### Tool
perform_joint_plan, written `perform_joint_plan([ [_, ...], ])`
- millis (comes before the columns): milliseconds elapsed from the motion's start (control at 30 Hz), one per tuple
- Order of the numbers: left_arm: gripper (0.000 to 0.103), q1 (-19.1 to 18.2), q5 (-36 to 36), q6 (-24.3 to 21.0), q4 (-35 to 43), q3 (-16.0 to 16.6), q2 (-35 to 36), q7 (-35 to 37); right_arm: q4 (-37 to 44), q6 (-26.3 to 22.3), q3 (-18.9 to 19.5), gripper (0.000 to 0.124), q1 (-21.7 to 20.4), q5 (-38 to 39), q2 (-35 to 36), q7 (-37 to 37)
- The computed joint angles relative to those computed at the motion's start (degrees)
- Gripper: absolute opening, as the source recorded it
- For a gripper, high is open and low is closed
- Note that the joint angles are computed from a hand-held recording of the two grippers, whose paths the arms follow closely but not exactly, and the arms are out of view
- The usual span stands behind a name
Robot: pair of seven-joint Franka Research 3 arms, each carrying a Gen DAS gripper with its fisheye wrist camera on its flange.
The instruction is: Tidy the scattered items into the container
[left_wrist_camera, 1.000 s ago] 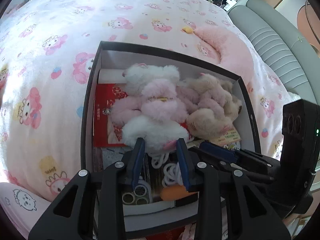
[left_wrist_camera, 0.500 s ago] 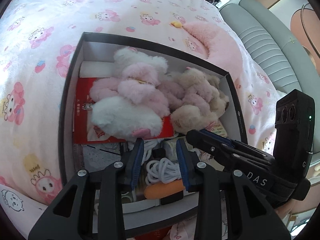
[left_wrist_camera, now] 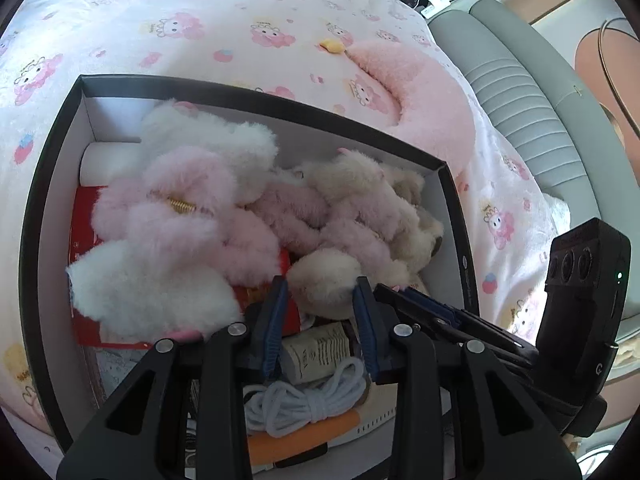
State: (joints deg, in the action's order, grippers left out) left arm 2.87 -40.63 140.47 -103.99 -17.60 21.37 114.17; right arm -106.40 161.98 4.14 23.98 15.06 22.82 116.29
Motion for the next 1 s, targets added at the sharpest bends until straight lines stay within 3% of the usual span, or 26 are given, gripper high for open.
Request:
perform_joint_plan([
  [100, 0.032, 0.6, -1.3, 0.1, -0.7, -0.3, -1.0, 1.0, -0.5, 1.9, 1.0, 0.031, -0.8, 1.7, -0.2, -1.4],
  [233, 0.034, 0.6, -2.1, -0.1, -3.5, 0.5, -4.5, 2.8, -0.9, 2.1, -1.7, 0.031, 2.6, -3.0, -1.0, 0.5],
  [400, 0.041, -0.2, -2.9, 1.6, -8.5, 2.7, -10.5, 4.6, 1.2, -4.0, -7.7, 0.031, 9.1, -16.2, -1.9, 9.9],
  [600, 0.044, -1.6, -7.1, 2.0, -12.9, 5.8, -17.0, 9.7, 0.3, -6.5, -8.5, 0.040, 12.4, -29.6, -6.1, 21.3],
  [767, 0.048, -3.5, -9.2, 3.2, -16.9, 8.6, -22.5, 14.1, 0.3, -10.7, -7.8, 0.045, 14.6, -41.3, -9.4, 30.0],
  [1000, 0.048, -6.0, -8.6, 3.4, -21.6, 12.6, -29.1, 16.0, -0.5, -14.9, -4.1, 0.048, 14.1, -50.9, -12.7, 39.9],
])
